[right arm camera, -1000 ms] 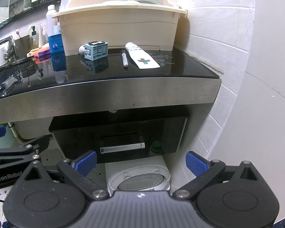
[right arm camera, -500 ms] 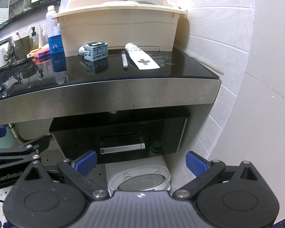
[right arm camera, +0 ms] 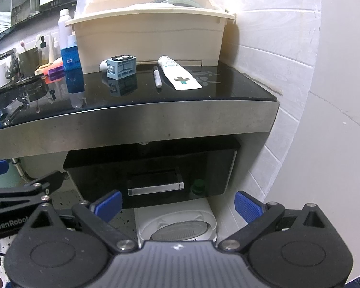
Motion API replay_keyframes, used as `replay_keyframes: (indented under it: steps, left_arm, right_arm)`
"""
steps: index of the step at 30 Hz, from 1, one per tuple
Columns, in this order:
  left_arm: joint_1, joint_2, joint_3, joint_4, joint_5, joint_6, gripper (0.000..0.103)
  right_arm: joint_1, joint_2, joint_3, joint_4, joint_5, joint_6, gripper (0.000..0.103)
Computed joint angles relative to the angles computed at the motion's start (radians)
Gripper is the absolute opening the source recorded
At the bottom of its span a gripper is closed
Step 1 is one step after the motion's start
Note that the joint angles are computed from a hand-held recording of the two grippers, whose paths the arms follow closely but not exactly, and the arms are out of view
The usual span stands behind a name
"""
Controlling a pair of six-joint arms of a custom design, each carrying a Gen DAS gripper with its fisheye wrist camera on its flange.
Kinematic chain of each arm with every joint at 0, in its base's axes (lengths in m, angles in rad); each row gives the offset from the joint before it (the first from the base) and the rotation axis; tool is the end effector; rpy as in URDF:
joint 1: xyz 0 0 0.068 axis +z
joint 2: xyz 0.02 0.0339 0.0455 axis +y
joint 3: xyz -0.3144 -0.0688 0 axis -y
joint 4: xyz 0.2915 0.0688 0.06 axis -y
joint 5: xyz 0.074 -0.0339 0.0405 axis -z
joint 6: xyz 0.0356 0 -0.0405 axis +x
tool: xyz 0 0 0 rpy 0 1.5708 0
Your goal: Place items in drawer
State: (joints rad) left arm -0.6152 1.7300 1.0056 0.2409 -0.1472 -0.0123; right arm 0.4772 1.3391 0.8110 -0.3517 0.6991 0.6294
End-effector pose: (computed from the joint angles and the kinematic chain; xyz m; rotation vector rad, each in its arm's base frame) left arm 0.3498 -0.2408 0.2249 0.5227 1.9896 -0.2392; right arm 0.2720 0.1148 0.2464 0.4542 2.1673 -0.2656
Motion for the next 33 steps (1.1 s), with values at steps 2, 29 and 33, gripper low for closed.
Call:
replay_keyframes:
  steps: [2, 29, 33]
  left_arm:
    - [0.000, 0.000, 0.002, -0.002, 0.002, 0.000, 0.102]
    - [0.003, -0.020, 0.008, -0.021, 0.013, 0.004, 0.102]
    - [0.000, -0.026, 0.011, -0.030, 0.005, 0.007, 0.102]
  right_arm:
    - [-0.003, -0.002, -0.001, 0.002, -0.002, -0.004, 0.101]
    - [0.002, -0.015, 0.009, -0.003, 0.002, -0.015, 0.101]
    - [0.006, -0.022, 0.010, -0.009, 0.002, -0.012, 0.101]
